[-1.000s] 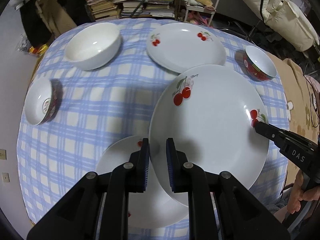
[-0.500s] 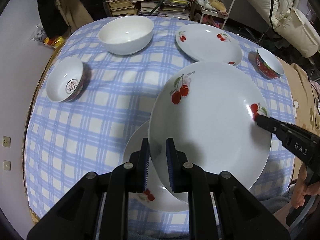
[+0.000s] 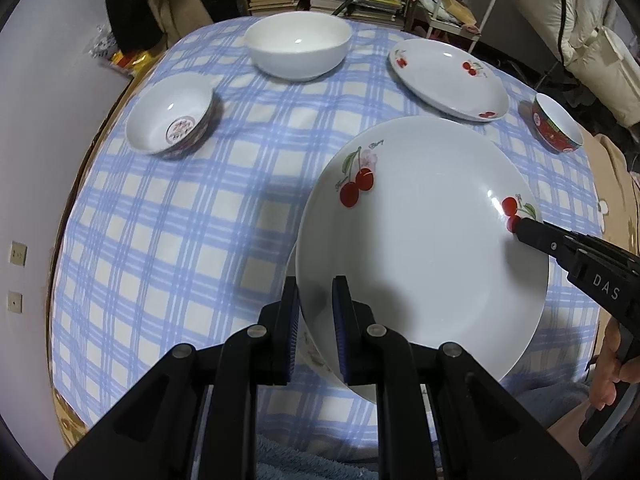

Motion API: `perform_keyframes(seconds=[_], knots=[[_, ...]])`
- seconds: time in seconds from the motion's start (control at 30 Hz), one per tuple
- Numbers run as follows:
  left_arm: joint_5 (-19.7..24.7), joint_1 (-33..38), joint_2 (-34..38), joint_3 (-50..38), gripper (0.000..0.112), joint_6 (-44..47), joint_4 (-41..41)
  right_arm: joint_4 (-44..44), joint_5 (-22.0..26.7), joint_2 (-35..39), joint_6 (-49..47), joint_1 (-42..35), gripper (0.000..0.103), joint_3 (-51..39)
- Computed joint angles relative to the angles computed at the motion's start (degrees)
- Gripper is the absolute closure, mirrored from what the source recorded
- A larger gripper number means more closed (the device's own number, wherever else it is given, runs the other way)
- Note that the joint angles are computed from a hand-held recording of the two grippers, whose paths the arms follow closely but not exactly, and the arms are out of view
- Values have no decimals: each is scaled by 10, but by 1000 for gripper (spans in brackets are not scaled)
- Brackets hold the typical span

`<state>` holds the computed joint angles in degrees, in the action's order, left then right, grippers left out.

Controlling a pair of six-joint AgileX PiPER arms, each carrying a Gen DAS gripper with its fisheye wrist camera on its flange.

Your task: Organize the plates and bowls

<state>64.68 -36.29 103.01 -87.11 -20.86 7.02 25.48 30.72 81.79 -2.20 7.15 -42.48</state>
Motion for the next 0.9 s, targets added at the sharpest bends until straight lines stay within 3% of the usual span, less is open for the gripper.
perform_keyframes(seconds=[0.23, 0.33, 0.6, 0.9], knots=[[-20, 16, -12, 42, 96, -12, -2, -41, -22, 17, 44, 45, 93, 0], [-28, 20, -11, 53, 96, -18, -4, -130, -58, 11, 138, 83, 93, 9], [-35, 18, 2, 71, 96, -32, -5, -118, -56, 44, 124, 83, 93, 7], [-38, 18, 28, 74, 96, -32, -13, -220, -62, 71, 217, 115, 93, 2]])
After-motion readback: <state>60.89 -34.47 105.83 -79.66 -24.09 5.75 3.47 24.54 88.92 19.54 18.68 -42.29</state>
